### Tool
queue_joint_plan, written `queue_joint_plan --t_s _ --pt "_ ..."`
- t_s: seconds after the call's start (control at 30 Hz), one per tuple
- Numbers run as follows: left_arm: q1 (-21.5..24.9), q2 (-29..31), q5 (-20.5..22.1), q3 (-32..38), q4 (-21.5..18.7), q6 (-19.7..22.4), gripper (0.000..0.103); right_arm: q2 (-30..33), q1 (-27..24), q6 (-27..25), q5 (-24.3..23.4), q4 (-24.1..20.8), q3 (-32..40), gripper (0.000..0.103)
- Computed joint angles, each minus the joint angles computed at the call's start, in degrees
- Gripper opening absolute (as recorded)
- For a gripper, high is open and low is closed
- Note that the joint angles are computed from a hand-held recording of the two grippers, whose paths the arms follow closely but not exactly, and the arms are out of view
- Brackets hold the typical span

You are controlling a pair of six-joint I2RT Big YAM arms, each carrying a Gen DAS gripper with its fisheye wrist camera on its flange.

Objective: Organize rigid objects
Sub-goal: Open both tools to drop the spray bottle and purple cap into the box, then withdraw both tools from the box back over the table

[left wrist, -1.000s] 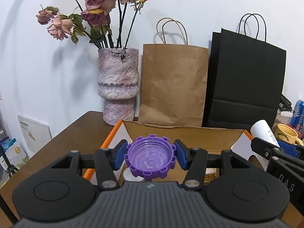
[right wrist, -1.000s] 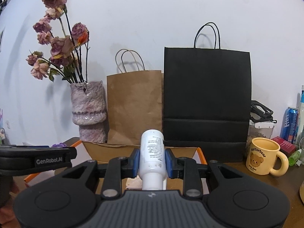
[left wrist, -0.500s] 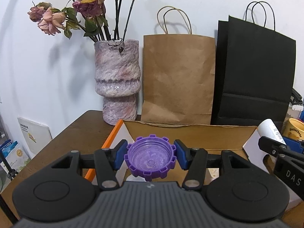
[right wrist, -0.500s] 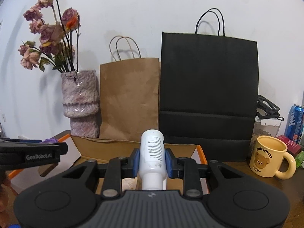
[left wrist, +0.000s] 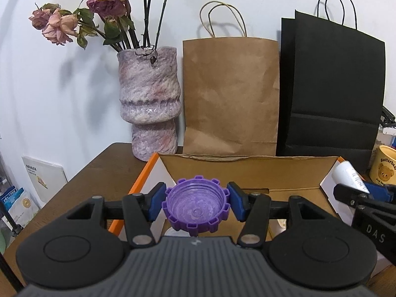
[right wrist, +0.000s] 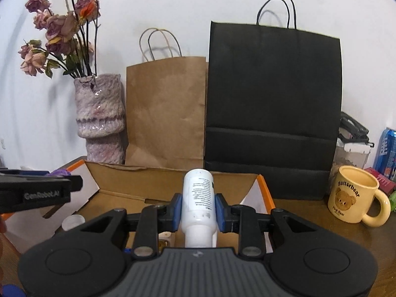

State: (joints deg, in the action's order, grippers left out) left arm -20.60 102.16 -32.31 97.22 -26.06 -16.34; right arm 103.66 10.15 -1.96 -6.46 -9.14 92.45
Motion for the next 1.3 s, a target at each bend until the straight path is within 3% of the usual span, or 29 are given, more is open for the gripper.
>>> queue_joint_plan --t_s 0.03,0.07,0.13,0.17,0.2,0.3,0.97,1.3 --pt "-0.1 0.0 -0.3 -0.1 0.1 0.1 0.081 0.2 0.0 0.1 -0.1 -0.7 0.3 0.027" --pt "-0.2 -0.1 -1.0 -0.4 0.6 0.2 0.086 0.3 0.0 0.1 0.1 -1.1 0.4 0.030" --pt "-0.4 -0.2 -1.9 -0.6 1.0 0.5 0.101 0.3 0.1 0.2 0.8 -0.9 0.3 0.057" --pt "-0.3 -0.2 -2.3 -0.5 1.0 0.4 0.103 0.1 0.1 0.3 1.2 -0.2 -0.1 0.081" --pt "-0.4 -0.1 -2.7 -0.5 1.1 0.4 0.103 -0.1 0.1 0.5 1.7 0.9 -0.7 0.093" --pt "-0.3 0.1 -2.7 0.0 0.2 -0.1 0.103 -0.5 0.2 0.4 2.5 2.4 -1.3 0.103" --pt "-0.4 -0.8 -3.0 -0.6 0.5 0.0 0.103 -0.9 0.4 -0.6 3.5 2.3 -2.0 0.103" --pt "-1.2 -4.0 -5.2 -5.3 4.0 1.7 0.103 -4.0 0.0 -1.6 4.0 4.5 -6.4 0.103"
